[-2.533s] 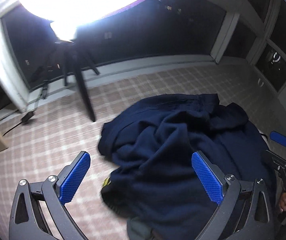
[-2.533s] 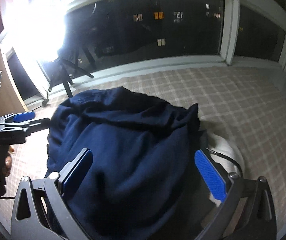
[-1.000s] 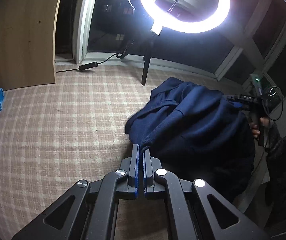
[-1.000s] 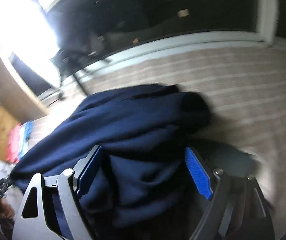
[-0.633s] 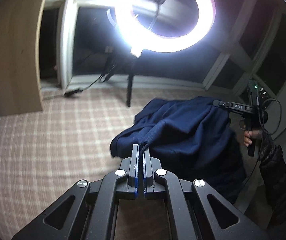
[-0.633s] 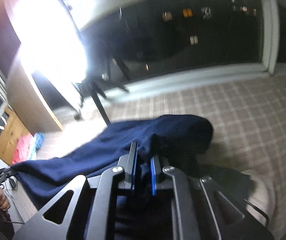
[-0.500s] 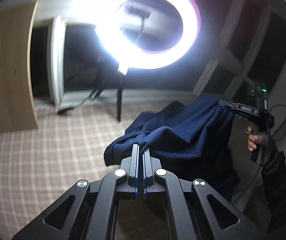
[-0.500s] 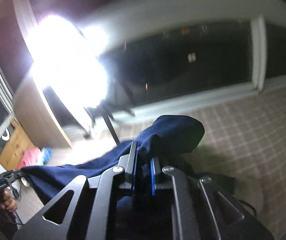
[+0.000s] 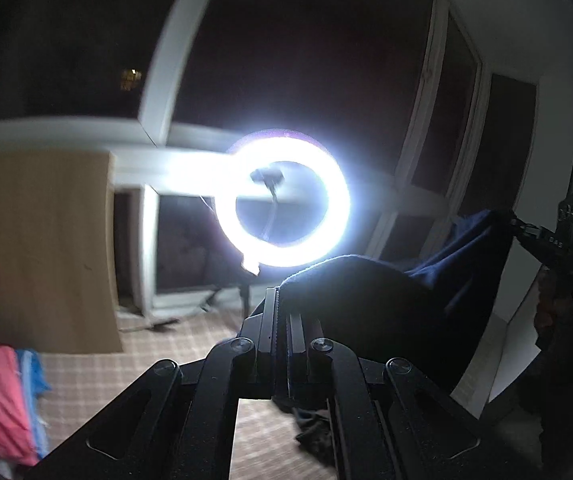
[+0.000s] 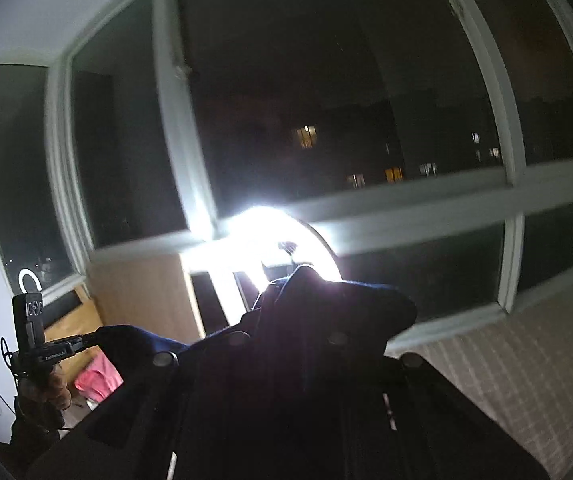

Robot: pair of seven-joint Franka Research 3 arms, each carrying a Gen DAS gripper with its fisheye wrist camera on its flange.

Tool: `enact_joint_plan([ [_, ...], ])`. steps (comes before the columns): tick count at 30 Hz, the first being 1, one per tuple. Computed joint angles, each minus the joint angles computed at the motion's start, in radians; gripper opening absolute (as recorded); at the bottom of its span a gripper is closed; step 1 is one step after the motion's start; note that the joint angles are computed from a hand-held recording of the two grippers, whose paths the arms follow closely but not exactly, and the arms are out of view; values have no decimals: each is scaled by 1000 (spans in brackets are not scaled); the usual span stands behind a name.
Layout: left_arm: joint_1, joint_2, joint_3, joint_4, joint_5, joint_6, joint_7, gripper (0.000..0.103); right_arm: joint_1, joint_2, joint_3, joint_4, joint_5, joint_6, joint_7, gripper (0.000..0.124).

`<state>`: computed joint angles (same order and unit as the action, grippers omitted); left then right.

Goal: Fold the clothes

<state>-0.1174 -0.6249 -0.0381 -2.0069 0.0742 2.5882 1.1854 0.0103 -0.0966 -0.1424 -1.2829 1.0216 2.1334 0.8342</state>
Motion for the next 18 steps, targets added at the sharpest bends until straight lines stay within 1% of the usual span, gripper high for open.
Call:
enact_joint_plan([
  [2,17,-70,11,-13,23,-49,23,2,18,-56,17,-43,-10,22,-8,9],
  [4,37,-129,16,-24,46,-99,39,2,51,-106,28,-92,-21,37,-17,9],
  [8,79,-220,29,-41,91,-198,65,2,125,-161,55,-174,-63,86,-8,9],
  [11,121,-267,50,-70,121,-252,66,2,180,-153,77,-214,-93,94,25,9],
  [12,133,-279,61,-86,126,-263,66,2,193,-146,90,-230,-111,112,33,9],
  [14,156,-295,84,-122,137,-294,69,2,217,-116,136,-261,-188,151,68,9],
  [15,177,-293,89,-142,151,-332,74,5,230,-77,153,-253,-236,120,100,9],
  [16,199,-287,93,-161,168,-371,80,8,239,-33,165,-233,-284,66,140,13],
  [17,222,-278,95,-178,185,-408,85,9,243,5,183,-226,-362,18,194,16],
  [18,261,-267,85,-201,220,-446,80,9,250,54,202,-212,-456,-38,259,18],
])
